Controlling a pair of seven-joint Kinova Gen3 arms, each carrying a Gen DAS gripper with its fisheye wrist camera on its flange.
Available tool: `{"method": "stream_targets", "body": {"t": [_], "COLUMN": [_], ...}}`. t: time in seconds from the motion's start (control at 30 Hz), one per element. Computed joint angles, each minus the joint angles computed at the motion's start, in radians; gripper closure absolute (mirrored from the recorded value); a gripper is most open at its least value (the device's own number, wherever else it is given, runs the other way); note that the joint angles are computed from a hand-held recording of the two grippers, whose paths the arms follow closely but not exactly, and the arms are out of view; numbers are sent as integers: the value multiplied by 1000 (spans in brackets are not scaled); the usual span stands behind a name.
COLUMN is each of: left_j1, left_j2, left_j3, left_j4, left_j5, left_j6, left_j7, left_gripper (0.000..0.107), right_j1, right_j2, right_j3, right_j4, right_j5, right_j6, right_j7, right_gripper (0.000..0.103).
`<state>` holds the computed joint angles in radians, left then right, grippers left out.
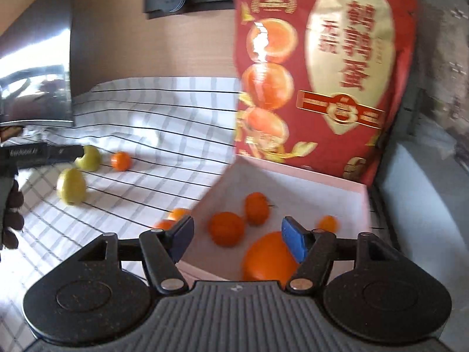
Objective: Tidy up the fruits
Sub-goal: 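Grasp a yellow-green pear with the left gripper while the right moves toward a tangerine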
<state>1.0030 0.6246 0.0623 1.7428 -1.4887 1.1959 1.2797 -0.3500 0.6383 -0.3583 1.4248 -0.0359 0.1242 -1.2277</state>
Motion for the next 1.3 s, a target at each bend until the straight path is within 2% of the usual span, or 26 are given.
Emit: {"method": "stream_targets", "body": {"t": [0.07, 0.13, 0.23, 0.33, 0.37, 0.43, 0.5, 0.6, 0.67, 0.73, 0.77, 0.83, 0.9, 1.1, 1.17, 1.23, 1.3], "left_j1": [30, 46, -25, -53, -58, -25, -13, -43, -95, -114, -107, -64, -21, 7, 4, -1, 0], "left_j2": [-15, -27, -24, -3, 4, 17, 35, 56, 75, 90, 89, 85, 83, 92, 95, 98, 103], "left_j3": [-20, -43, 28, 33, 29, -34, -61, -22, 62, 88, 73, -6, -80, -126, -123, -118, -117], "left_j4": [58, 106, 117, 65, 42, 3, -50, -117, -159, -204, -213, -219, -222, -200, -215, -236, -259], "left_j5": [23, 8, -37, -16, -1, 55, 124, 167, 166, 202, 221, 265, 302, 281, 293, 312, 329], "left_j6": [16, -11, -14, -29, -33, -61, -56, -12, 51, 87, 82, 40, 2, -17, -9, -1, 6], "left_j7": [81, 156, 159, 77, 47, -10, -91, -213, -295, -376, -400, -424, -442, -375, -386, -415, -449], "left_gripper": [58, 57, 57, 57, 57, 57, 57, 57, 57, 56, 55, 54, 55, 55, 53, 52, 54], "right_j1": [-14, -37, -71, -113, -146, -210, -274, -366, -356, -327, -333, -368, -349, -99, -57, -62, -47], "right_j2": [2, 9, 34, 72, 79, 83, 93, 112, 118, 122, 113, 85, 54, -47, -79, -89, -74], "right_j3": [-11, -19, -33, -25, 7, 79, 149, 261, 252, 216, 225, 273, 257, 25, 11, 45, 46], "right_j4": [-11, -17, -50, -122, -135, -140, -152, -177, -190, -184, -160, -88, -11, 267, 355, 408, 412], "right_j5": [-1, 2, 5, -11, -12, -11, 21, 82, 49, 33, 50, 112, 144, 176, 180, 184, 232], "right_j6": [13, 17, 54, 132, 136, 119, 113, 124, 153, 153, 129, 48, -34, -263, -345, -410, -410], "right_j7": [4, 13, 31, 49, 41, 28, -5, -99, -89, -64, -70, -106, -102, -4, -11, -37, -109], "right_gripper": [36, 33, 33, 33, 33, 33, 33, 33, 33, 33, 33, 33, 33, 35, 35, 35, 35]}}
